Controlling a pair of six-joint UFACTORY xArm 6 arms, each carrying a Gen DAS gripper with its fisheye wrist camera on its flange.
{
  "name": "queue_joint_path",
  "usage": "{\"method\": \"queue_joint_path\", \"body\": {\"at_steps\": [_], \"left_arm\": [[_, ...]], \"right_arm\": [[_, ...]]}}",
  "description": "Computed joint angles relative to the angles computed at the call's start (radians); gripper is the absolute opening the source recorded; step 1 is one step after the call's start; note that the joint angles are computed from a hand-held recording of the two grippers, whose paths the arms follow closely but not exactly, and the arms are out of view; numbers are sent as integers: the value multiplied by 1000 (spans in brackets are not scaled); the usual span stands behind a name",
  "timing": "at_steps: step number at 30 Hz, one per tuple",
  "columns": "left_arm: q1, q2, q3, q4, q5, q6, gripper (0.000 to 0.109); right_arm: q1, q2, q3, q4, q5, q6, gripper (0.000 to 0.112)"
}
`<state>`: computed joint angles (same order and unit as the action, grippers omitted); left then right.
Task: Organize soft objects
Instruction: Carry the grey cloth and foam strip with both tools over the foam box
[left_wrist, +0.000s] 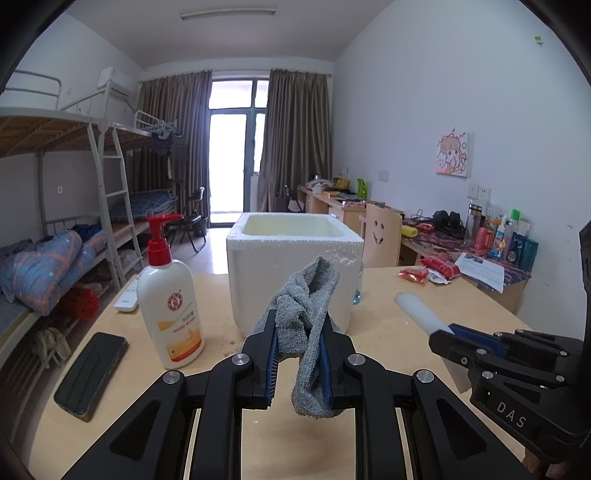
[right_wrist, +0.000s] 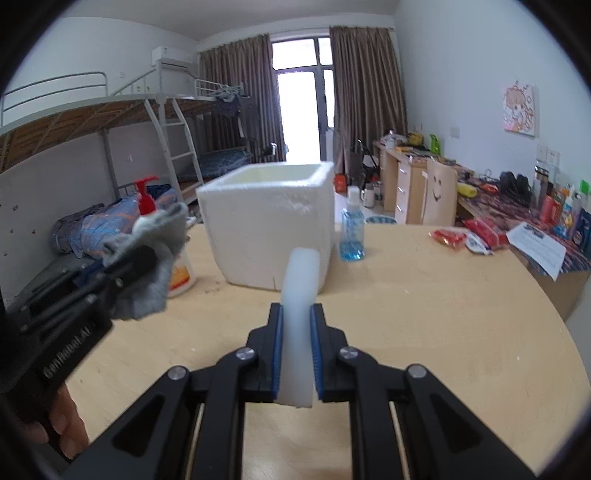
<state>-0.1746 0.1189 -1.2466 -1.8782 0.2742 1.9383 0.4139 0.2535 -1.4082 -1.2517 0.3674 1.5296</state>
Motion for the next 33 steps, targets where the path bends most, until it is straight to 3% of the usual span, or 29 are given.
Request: {"method": "queue_joint_path", "body": {"at_steps": [8, 18, 24, 27, 33], "left_arm": [[-18, 15, -56, 54, -36, -52, 20], [-21, 77, -151, 208, -43, -215, 20], [-5, 133, -229, 375, 2, -399, 20], [-8, 164, -272, 402, -15, -420, 20], [-6, 233, -383, 509, -12, -533, 20]], "right_arm": [[-26, 39, -85, 44, -50, -85, 17], [-47, 113, -206, 136, -85, -230, 17], [-71, 165, -272, 289, -148, -374, 17], [-78, 195, -303, 457, -190, -533, 17], [-75, 263, -423, 600, -167, -709, 17]]}}
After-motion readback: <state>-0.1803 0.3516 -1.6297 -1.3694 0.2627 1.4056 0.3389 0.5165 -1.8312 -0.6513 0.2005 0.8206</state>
